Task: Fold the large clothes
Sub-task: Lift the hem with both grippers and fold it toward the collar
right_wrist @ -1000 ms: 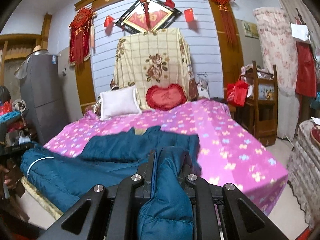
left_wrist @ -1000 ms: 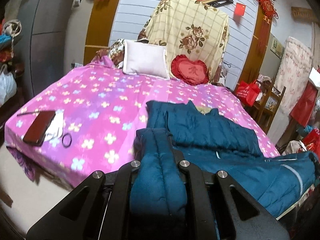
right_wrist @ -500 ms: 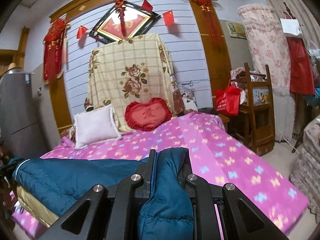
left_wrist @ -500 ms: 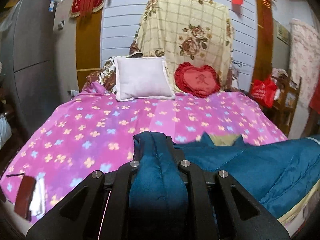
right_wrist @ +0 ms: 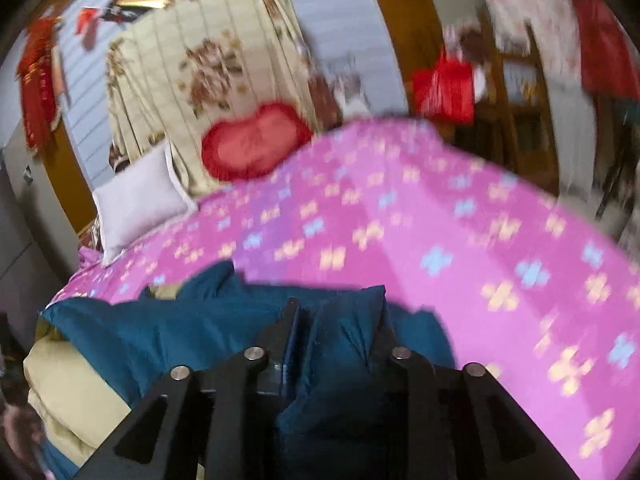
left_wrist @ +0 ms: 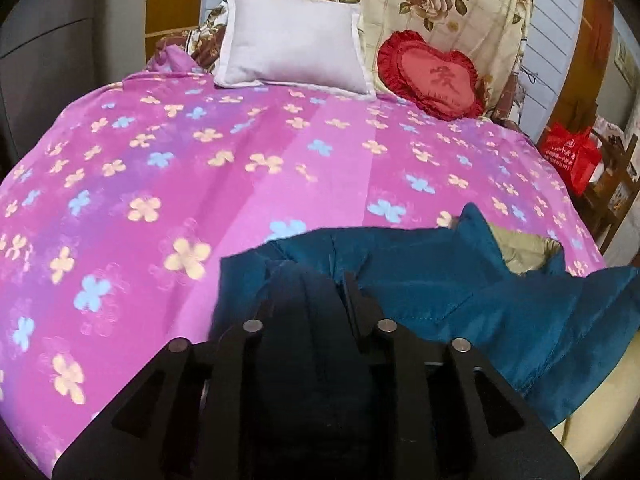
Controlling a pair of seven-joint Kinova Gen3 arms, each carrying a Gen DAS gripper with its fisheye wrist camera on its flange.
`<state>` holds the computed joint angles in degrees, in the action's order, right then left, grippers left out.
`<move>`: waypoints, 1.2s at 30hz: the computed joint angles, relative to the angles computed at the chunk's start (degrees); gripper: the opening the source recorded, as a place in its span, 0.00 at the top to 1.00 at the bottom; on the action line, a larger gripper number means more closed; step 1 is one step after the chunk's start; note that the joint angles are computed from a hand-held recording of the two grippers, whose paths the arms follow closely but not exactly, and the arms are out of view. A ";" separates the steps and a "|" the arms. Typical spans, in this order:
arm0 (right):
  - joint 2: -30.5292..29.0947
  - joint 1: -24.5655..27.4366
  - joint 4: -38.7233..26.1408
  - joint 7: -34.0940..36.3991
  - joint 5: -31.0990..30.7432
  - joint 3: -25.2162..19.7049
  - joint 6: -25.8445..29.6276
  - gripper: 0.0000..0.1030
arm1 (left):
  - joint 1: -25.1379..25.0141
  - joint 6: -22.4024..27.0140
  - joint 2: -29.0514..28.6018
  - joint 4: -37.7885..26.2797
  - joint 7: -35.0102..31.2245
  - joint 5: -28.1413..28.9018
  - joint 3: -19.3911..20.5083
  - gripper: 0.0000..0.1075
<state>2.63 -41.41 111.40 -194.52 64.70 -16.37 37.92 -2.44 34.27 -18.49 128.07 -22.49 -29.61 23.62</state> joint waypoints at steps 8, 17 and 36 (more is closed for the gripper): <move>-5.50 3.67 3.56 1.18 -5.09 -0.29 -9.16 0.58 | 12.88 4.47 -6.04 -2.81 -15.48 10.29 -16.01 0.60; -19.36 6.45 10.98 9.50 -8.33 -5.49 -15.62 0.51 | 18.61 16.39 -26.03 0.19 -12.25 8.93 -12.66 0.27; 2.80 1.24 -13.13 36.44 -28.83 -4.23 6.51 0.16 | 1.26 11.23 -0.75 -12.13 -7.28 9.00 5.54 0.27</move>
